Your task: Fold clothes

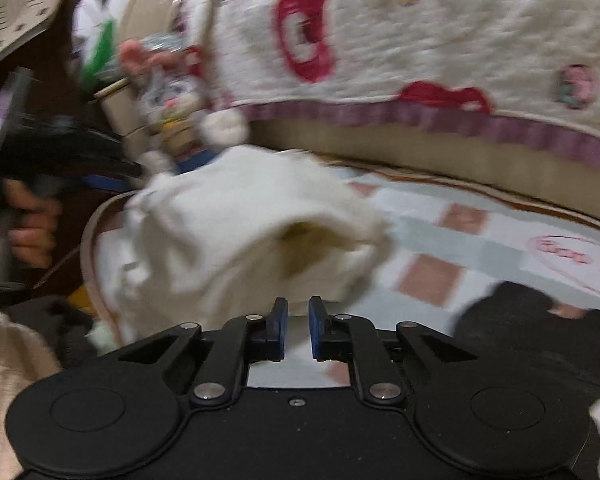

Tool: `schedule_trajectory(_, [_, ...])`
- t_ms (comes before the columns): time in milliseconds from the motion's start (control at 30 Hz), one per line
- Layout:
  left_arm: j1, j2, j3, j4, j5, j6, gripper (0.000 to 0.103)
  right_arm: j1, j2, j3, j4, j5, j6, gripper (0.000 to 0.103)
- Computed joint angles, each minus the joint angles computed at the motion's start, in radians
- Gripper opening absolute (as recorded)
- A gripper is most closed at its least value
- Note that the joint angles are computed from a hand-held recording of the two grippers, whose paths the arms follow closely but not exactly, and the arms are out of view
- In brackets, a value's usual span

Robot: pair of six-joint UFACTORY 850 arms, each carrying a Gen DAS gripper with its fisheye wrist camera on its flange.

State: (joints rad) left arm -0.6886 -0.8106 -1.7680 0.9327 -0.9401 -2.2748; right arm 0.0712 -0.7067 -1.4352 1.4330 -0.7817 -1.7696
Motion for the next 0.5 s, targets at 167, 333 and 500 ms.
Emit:
schedule_trajectory(167, [0.026, 0.107, 0.213, 0.056, 0.209, -0.275, 0.011, 0.055, -0.057, -0.085, -0.026, -0.042, 0.143, 0.021])
schedule_trajectory(333, [0.015, 0.09, 0.179, 0.037, 0.144, -0.229, 0.011, 0.114, -0.121, -0.18, -0.029, 0.032, 0.337, 0.059])
schedule_trajectory(500, [0.028, 0.076, 0.163, 0.023, 0.147, -0.173, 0.01, 0.156, -0.221, -0.291, -0.042, 0.111, 0.544, 0.069])
